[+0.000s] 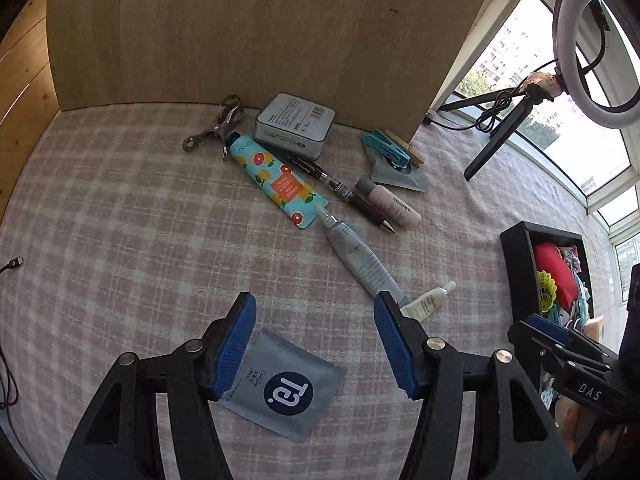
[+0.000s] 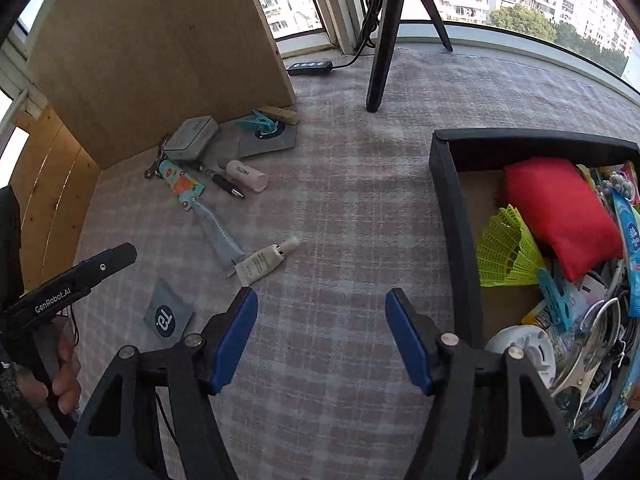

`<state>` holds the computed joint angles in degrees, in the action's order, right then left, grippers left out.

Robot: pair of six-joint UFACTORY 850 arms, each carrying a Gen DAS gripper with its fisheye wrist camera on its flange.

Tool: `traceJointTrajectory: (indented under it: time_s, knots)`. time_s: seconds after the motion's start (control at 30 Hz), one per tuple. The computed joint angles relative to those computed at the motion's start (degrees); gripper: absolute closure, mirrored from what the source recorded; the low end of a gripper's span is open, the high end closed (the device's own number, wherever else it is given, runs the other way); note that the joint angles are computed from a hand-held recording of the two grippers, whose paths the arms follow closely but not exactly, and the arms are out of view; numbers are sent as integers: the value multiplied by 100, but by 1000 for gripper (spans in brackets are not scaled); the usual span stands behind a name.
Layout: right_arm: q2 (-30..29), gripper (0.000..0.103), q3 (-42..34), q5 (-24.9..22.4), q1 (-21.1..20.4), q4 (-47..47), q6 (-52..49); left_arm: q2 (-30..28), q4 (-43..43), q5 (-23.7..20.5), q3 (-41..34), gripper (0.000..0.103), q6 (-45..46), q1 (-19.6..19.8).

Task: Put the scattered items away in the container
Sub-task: 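Withdraw both tools from the tray toward the remaining items, then grasp the grey tube with the left tool while the right tool grasps the white cream tube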

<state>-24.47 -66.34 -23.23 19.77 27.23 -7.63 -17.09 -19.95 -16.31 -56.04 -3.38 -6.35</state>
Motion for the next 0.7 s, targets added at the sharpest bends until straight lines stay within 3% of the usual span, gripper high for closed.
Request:
traceJointTrajectory:
  time_s: [0.07,0.17,0.33,0.53,0.7]
  knots:
    - [-350,68,-303,-188,86,105,230,-257,-266,-82,-214,47,117,-17]
    - [-734,68,-643,-332,155,141,682,-579,79,-163,-516,51,-466,-104]
    - [-932,68,-855,-166,242,-474,1730,-870,275,-226,-810,51,-1005,-126]
    - [-1083,68,-974,-269,219,-527,2160,-1165,355,-358,-1082,51,-1300,-135]
    - [-1127,68,-1061,-221,321,-1172,2949,-1274,315,-388,-1106,54,-1288,-141]
